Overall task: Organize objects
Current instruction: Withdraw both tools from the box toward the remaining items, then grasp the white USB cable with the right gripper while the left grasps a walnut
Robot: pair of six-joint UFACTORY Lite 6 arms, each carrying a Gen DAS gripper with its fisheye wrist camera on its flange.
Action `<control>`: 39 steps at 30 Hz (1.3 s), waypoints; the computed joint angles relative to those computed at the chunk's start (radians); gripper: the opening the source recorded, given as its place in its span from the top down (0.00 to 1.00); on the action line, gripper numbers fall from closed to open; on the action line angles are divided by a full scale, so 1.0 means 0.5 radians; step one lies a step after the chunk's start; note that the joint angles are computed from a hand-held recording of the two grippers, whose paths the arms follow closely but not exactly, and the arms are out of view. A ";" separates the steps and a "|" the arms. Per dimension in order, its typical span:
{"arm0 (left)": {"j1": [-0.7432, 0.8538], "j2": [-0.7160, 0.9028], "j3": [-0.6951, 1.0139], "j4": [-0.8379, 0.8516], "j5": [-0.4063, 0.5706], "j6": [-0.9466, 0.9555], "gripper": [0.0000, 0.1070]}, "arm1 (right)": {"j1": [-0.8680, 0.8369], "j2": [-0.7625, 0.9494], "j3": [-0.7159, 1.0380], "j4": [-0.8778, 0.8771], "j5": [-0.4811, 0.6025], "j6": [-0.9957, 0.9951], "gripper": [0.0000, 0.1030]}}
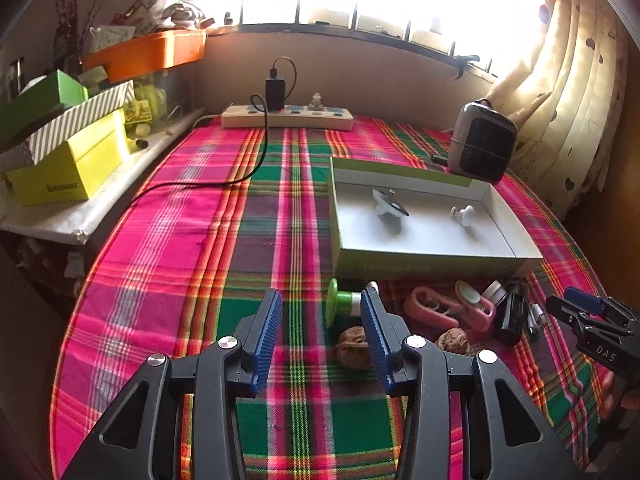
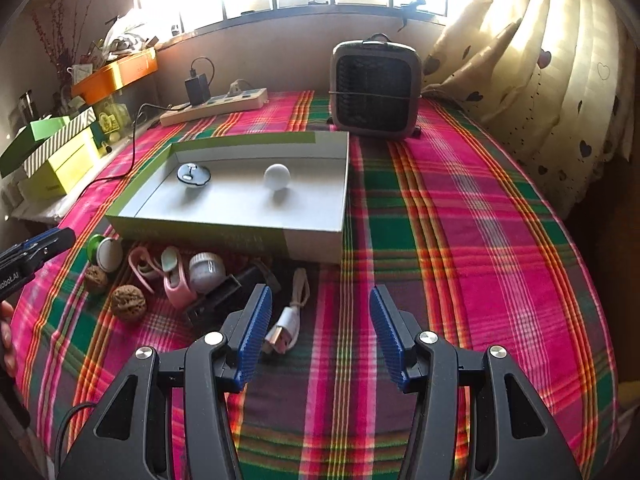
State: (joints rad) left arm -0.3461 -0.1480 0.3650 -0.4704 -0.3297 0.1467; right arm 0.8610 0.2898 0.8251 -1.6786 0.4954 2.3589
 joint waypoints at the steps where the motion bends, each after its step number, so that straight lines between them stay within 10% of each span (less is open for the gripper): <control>1: 0.029 -0.004 -0.020 0.110 0.008 -0.104 0.63 | 0.006 0.016 0.000 0.004 0.000 0.009 0.49; 23: 0.209 0.180 -0.025 1.341 -0.074 -1.230 0.62 | -0.033 0.264 0.187 0.008 -0.136 -0.079 0.49; 39: 0.074 0.444 0.165 1.088 -0.037 -1.031 0.61 | -0.168 0.250 0.177 0.042 -0.146 -0.188 0.49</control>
State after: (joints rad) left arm -0.3090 0.0740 0.4476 0.0736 -0.3484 -0.3690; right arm 0.7773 0.4149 0.9136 -1.6577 0.4222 2.2650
